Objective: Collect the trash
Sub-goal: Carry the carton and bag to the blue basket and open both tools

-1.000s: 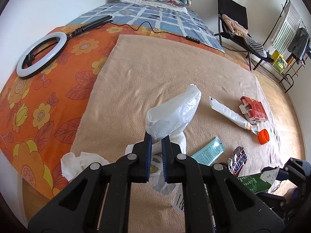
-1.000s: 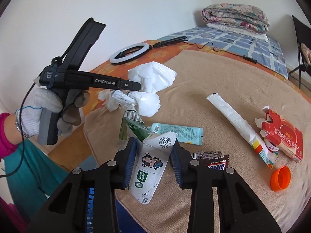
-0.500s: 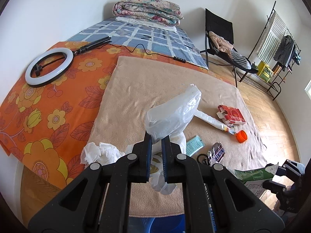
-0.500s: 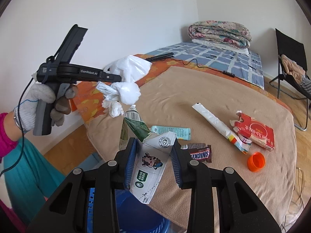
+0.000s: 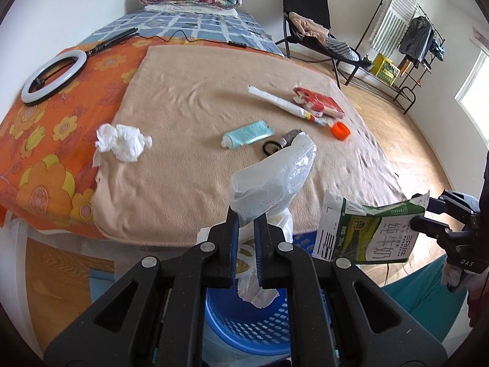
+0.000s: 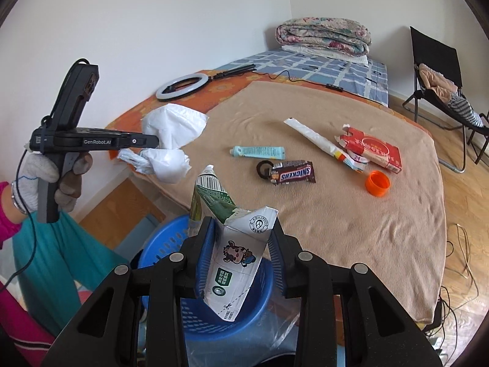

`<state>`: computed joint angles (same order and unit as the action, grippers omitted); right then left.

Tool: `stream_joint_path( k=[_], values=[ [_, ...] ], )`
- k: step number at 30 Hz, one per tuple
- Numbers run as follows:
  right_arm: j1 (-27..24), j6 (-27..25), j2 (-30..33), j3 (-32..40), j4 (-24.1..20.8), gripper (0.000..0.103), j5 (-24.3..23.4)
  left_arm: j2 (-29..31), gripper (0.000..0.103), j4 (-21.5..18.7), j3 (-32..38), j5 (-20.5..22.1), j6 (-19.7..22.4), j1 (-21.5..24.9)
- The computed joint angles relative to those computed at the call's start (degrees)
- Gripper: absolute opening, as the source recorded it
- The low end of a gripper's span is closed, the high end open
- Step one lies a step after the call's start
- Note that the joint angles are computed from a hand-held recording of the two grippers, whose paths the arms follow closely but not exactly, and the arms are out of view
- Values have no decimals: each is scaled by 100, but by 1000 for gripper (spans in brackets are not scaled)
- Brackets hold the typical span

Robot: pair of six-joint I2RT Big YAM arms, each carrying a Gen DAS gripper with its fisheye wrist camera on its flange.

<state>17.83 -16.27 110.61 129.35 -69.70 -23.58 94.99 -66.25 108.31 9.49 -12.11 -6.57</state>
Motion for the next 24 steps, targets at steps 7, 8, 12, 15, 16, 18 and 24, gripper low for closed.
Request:
stream_joint_path(
  k=[7,8,12,15,16,18,24],
  values=[
    [76,-207,-437,-939,155,33,261,-354,8,42,-906,34,16,-187],
    [93,-238,-503,-1092,208,33,307,-373,7,31,-1000,38,9,-207],
    [155,-260,-574,-1442,249,33,395,-342,7,-62,-1246,72,6,-251],
    [203,-299,-560,-1590,237,33,519,-278,8,-153,-1360,124,41,-287],
    [218,-313,-556,-1635,229,33,552,-251,8,-181,-1373,118,72,-295],
    [249,-351,-525,-1665,203,33,638,-207,8,-214,-1408,80,101,-341],
    [297,-355,-437,-1694,190,33,779,-103,8,-275,-1424,19,160,-419]
  ],
)
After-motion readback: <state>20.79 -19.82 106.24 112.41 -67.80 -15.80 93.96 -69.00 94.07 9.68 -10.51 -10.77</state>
